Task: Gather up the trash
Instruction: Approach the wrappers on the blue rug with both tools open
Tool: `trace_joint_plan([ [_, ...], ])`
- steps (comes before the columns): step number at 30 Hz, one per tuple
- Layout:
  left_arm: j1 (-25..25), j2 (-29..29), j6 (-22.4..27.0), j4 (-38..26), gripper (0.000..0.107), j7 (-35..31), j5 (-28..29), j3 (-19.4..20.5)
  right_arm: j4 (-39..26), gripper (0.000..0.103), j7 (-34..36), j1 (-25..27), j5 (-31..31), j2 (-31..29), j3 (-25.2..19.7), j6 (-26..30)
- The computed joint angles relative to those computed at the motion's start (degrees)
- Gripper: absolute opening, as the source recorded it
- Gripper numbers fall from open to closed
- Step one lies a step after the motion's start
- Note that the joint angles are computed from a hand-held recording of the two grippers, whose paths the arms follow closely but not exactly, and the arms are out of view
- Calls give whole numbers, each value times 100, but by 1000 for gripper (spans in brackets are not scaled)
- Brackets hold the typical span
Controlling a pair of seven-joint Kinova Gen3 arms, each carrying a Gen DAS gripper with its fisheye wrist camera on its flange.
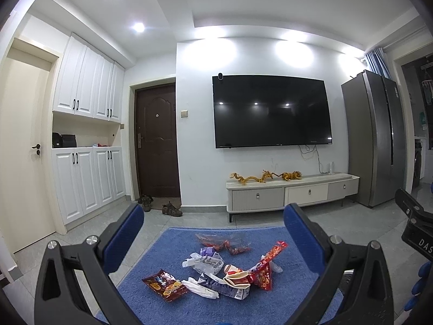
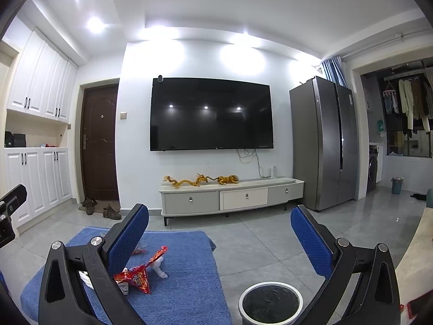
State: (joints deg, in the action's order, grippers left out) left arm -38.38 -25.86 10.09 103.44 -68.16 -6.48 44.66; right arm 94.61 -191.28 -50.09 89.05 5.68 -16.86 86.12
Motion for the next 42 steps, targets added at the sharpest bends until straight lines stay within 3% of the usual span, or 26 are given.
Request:
trace_joint_plan([
  [14, -504, -245, -75, 100, 103, 161, 207, 237, -166, 103, 257, -166, 92, 124, 53, 295],
  [20, -681, -289, -52, 97, 103, 150, 249, 403, -145, 103, -61, -206, 156, 177, 81, 391],
  [33, -1232, -389, -366, 158, 103, 88, 434, 783, -397, 103, 677, -306, 160, 422, 269, 440],
  [37, -1206, -104, -342, 43, 103, -85, 438, 888, -495, 103, 785, -334, 184, 481, 377, 421],
  [42, -1642, 4, -310, -90, 103, -129, 478, 1327, -704, 103, 882, -302, 29, 645, 475, 320],
])
